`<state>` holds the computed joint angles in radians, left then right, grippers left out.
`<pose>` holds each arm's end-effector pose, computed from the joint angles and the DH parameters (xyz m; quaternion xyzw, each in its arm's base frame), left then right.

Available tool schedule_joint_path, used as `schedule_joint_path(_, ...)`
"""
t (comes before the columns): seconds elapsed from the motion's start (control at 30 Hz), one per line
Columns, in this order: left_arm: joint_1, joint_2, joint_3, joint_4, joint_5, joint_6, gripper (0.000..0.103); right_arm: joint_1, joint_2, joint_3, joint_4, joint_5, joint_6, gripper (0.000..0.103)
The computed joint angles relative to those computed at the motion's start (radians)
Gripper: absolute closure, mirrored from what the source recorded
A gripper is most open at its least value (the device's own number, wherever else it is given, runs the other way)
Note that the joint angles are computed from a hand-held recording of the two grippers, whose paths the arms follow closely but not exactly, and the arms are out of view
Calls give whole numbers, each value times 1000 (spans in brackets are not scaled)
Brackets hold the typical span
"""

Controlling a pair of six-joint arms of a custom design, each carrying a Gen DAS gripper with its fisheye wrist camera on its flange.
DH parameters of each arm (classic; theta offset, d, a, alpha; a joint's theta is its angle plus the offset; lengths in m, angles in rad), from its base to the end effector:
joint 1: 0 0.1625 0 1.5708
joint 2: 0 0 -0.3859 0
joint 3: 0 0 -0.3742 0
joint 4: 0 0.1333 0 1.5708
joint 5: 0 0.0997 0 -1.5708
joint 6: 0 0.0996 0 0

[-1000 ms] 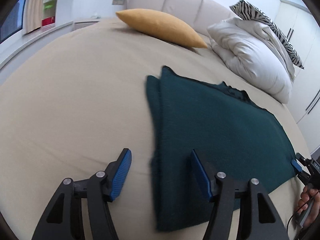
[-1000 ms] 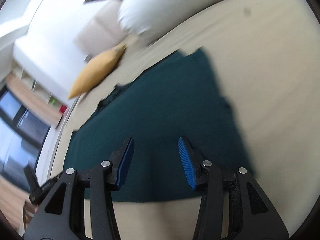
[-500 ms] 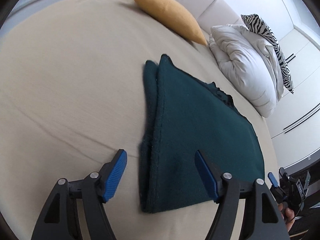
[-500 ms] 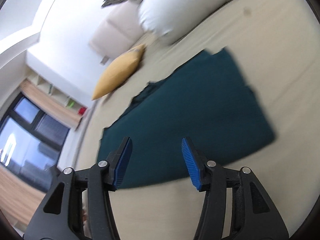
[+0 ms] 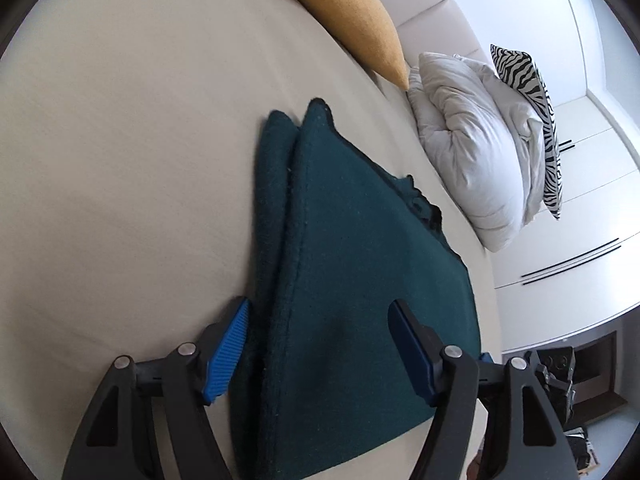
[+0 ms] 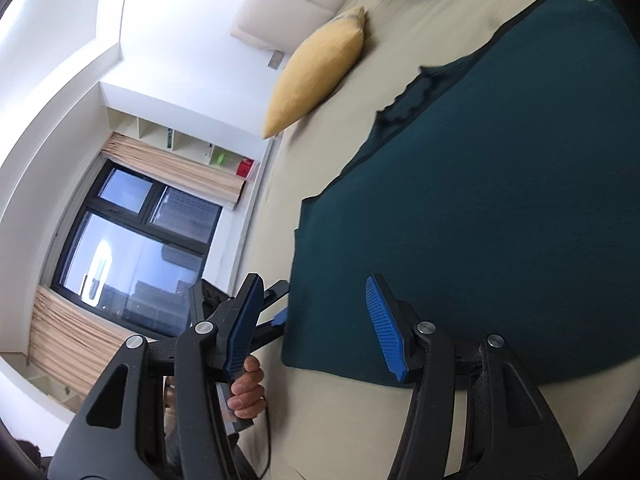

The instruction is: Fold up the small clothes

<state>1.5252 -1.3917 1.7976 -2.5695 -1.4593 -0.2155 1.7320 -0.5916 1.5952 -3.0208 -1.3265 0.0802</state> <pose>0.1191 -0.5565 0.3681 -0.0972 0.9501 -0.2961 0.0149 0.2602 -0.6193 0.0180 -0.0661 0.9660 -0.2038 0.1444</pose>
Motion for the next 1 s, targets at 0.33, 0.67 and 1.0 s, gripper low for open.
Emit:
schedule_joint_path(0.33,69,9,-27,47,-138,-18,82,43,150,-212,191,-1,21,50)
schedule_joint_path(0.67,65,1,-8,10,-133,-7,87,74,361,-550,473,-135,36,67)
schedule_joint_path(1.0,-81,-22,-12,39,49,7,88,0,265,-387,287,0,60,61)
